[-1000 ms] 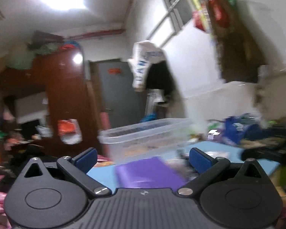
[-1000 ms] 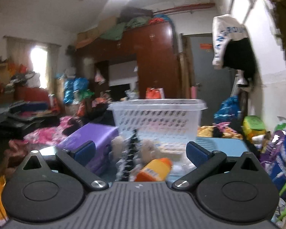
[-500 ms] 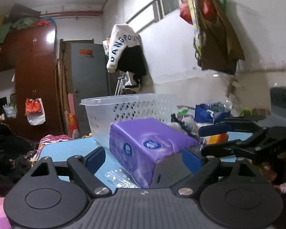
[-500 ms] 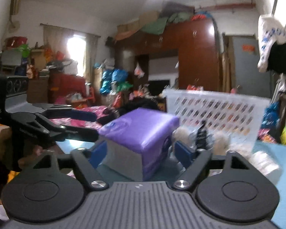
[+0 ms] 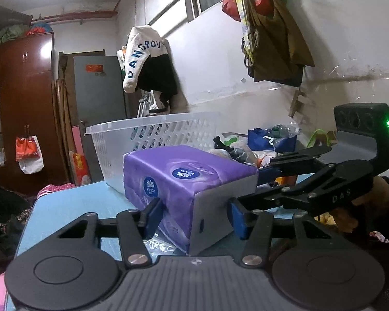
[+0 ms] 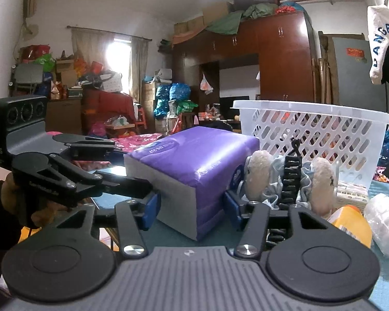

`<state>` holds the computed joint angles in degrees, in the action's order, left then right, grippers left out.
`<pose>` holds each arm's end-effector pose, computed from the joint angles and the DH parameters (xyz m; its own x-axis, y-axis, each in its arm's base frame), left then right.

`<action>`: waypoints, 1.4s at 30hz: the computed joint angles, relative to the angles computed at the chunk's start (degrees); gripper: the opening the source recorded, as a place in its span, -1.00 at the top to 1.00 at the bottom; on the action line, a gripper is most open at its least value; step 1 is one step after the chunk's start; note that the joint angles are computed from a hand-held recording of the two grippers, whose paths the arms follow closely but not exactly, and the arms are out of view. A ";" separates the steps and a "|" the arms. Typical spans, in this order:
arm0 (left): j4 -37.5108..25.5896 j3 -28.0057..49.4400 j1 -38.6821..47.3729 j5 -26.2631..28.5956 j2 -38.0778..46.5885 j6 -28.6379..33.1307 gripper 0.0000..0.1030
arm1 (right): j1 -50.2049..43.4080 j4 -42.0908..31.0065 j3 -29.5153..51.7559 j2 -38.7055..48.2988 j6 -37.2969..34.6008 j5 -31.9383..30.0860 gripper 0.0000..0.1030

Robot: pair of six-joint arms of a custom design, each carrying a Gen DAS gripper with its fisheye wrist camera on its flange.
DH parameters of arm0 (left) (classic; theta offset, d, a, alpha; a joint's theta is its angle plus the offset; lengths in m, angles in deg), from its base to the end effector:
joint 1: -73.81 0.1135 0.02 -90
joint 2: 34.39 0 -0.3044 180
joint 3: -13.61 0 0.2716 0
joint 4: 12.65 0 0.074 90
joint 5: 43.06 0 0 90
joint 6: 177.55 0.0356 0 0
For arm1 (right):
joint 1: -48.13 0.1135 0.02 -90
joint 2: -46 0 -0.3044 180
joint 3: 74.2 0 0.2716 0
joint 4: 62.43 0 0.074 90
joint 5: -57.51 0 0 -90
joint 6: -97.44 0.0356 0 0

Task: Organize objects
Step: 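Grasp the purple tissue pack with the left gripper, then carry the purple tissue pack into the white basket and open the left gripper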

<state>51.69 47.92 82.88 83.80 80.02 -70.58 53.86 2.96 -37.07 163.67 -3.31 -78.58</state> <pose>0.2909 0.0248 0.0953 -0.1270 0.2162 -0.9681 0.5029 0.8552 0.1251 0.2972 0.0556 0.0894 -0.1135 -0.1414 -0.9834 -0.7963 0.6049 0.0049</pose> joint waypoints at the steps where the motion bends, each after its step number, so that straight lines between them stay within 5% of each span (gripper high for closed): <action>1: -0.27 -0.06 0.37 0.77 -0.10 0.17 -0.09 | -0.38 -0.45 -0.18 -0.36 -0.19 -0.63 -0.08; 9: -0.16 -1.84 3.57 6.51 -1.69 0.16 0.05 | -2.17 2.30 -1.70 -1.35 0.82 -3.81 -0.01; 17: 7.48 -5.78 1.99 4.01 -3.75 -1.44 0.09 | -3.11 2.85 -2.11 -4.74 1.19 -4.85 0.01; 21: 6.21 -5.82 0.29 2.29 -8.40 -1.93 0.09 | -3.12 0.50 -2.20 -10.25 0.61 -3.60 0.01; 30: -15.48 9.02 -6.41 -3.01 -20.97 -2.27 0.09 | -4.13 -18.92 9.65 -22.17 -2.55 -0.09 0.01; 42: -39.58 40.27 -10.42 -8.71 -6.84 -3.48 0.09 | -1.85 -45.43 38.31 -8.88 -4.24 6.18 0.00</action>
